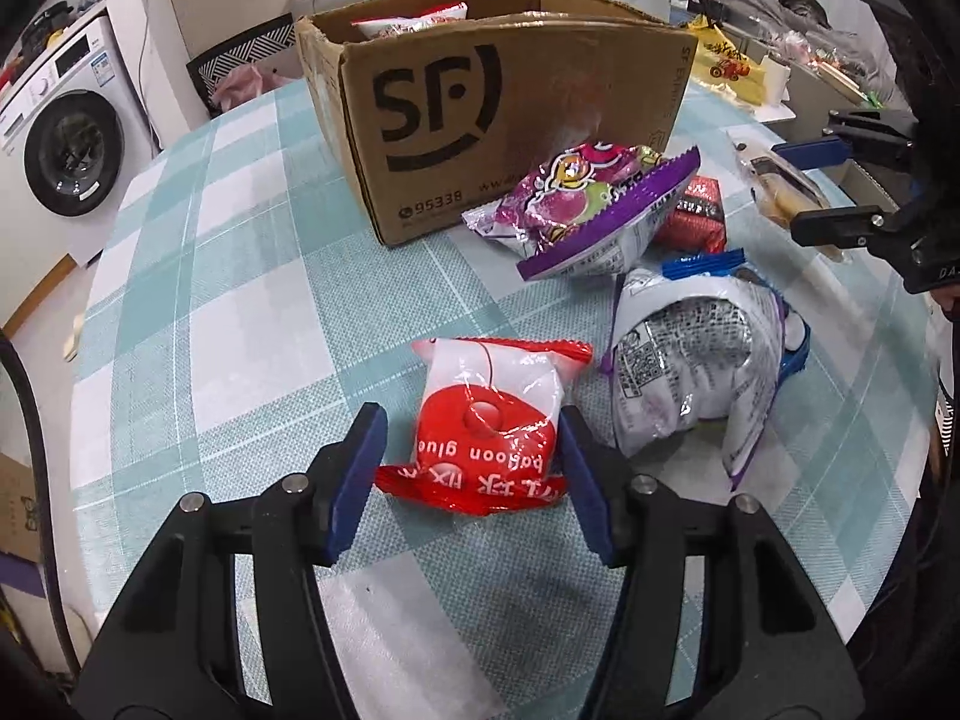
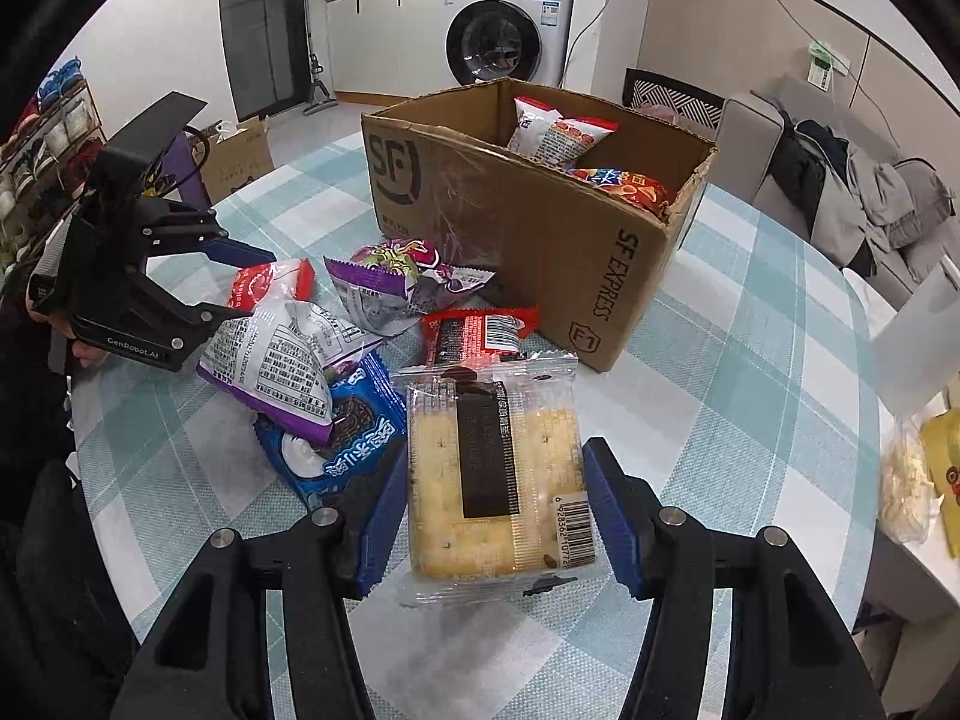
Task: Organize snacks
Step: 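Lift both held packets and carry them over the cardboard box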
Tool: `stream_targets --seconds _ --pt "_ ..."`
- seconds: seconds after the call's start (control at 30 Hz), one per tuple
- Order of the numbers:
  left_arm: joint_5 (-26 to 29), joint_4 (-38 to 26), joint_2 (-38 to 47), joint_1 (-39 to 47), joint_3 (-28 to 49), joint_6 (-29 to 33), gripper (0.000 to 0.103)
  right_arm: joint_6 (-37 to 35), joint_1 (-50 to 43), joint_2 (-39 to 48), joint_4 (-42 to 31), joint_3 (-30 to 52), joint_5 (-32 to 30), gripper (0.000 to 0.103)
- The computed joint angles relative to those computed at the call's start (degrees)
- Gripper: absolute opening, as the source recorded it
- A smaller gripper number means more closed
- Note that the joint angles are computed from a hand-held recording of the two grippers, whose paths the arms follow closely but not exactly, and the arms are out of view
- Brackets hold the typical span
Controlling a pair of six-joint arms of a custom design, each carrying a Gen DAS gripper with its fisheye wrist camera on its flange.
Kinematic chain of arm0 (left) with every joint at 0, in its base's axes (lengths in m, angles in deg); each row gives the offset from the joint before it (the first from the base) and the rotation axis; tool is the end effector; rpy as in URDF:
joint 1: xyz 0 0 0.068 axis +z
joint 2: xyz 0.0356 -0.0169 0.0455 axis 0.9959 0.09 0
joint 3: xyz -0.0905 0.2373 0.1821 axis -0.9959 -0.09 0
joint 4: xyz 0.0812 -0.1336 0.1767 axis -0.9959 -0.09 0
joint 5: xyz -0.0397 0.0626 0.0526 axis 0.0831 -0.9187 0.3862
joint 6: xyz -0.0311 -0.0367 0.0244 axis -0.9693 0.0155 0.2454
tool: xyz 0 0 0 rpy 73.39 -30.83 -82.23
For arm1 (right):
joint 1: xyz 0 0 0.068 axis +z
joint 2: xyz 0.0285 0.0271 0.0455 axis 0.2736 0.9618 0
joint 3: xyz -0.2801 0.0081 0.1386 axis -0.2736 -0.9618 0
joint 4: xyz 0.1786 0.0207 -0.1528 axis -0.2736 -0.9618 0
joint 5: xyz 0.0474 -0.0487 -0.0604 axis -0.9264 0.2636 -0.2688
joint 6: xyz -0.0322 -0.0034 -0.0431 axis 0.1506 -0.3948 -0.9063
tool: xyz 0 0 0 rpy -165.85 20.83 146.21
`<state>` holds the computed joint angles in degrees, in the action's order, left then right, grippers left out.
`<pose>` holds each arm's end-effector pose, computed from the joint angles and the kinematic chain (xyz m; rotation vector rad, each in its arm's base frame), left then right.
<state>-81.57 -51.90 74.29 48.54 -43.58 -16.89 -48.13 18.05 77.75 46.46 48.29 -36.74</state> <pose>0.2276 -0.1616 0.0997 0.5713 2.4970 -0.1434 0.2249 0.0188 0.1026 -0.8093 2.3841 0.1845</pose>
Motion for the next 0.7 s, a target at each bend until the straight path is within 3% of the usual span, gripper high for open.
stream_targets --seconds 0.23,0.7 --pt "3.39 2.17 -4.04 2.75 -1.96 -0.48 0.047 -0.16 -0.82 -1.74 0.15 -0.52 -1.32 0.059" --pt "-1.65 0.81 -17.75 0.65 -3.85 -5.0 0.047 3.53 -3.13 -9.5 -0.13 -1.49 -6.49 0.059"
